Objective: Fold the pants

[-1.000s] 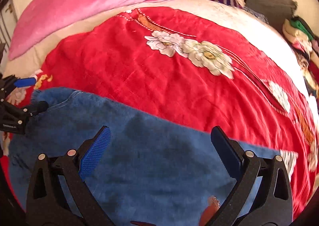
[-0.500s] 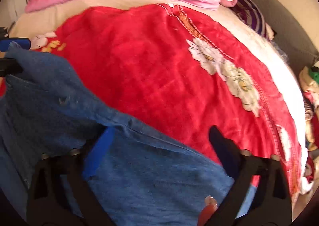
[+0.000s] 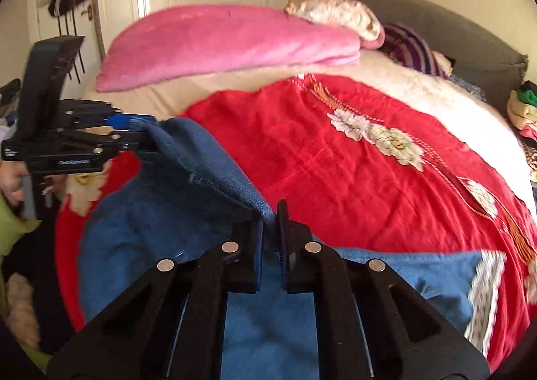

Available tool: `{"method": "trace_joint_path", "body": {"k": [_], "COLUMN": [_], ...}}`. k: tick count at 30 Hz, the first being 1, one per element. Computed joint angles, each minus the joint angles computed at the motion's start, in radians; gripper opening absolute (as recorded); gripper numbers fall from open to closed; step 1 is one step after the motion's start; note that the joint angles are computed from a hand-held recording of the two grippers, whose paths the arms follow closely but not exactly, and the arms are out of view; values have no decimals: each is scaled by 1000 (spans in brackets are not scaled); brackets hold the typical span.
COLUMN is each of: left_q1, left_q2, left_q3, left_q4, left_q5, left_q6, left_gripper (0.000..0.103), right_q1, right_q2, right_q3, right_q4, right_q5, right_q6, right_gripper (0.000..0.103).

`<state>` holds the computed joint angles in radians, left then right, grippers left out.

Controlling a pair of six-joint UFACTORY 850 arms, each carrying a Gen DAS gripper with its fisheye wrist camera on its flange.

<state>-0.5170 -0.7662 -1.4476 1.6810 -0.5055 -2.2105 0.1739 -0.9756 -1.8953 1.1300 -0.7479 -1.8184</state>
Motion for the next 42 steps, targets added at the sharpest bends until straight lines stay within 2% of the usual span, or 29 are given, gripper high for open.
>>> {"method": "trace_joint_path", "body": {"k": [7, 10, 16, 19, 21, 29, 32, 35, 39, 41, 42], "left_q1": [-80, -108, -139, -136, -139, -145, -152, -169, -182, -184, -181], "left_q2": [73, 82, 64, 51, 51, 99, 129, 154, 198, 207, 200], "left_q3": [101, 140, 181, 179, 183, 242, 277, 295, 326, 318, 303], "left_q4": [61, 36, -61, -126, -131, -182, -193, -281, -316, -259, -233], "left_q5": [-47, -37, 4, 22, 15, 23, 14, -57, -129, -112, -86], "left_q6": [-49, -67, -40, -1, -6, -20, -34, 7, -39, -69, -71], "left_gripper": [31, 31, 33, 36, 39, 55, 55, 55, 51, 48, 41], "right_q1": [-52, -69, -69, -61, -58, -67, -69, -61, -53, -50, -47], "right_q2": [192, 256, 299, 281, 286, 305, 315, 311, 287, 282, 278], "right_q3": [317, 438, 570, 579, 605, 633, 645, 645, 628, 629, 627], "right_q4": [165, 182, 155, 95, 115, 135, 158, 153, 118, 105, 95], "right_q5": [-14, -9, 28, 27, 47, 11, -12, 14, 25, 25, 30], "right_q6": [-212, -286, -331, -266, -296, -311, -334, -328, -273, -269, -258], "right_gripper": [3, 3, 3, 3, 3, 3, 3, 3, 3, 3, 4]}}
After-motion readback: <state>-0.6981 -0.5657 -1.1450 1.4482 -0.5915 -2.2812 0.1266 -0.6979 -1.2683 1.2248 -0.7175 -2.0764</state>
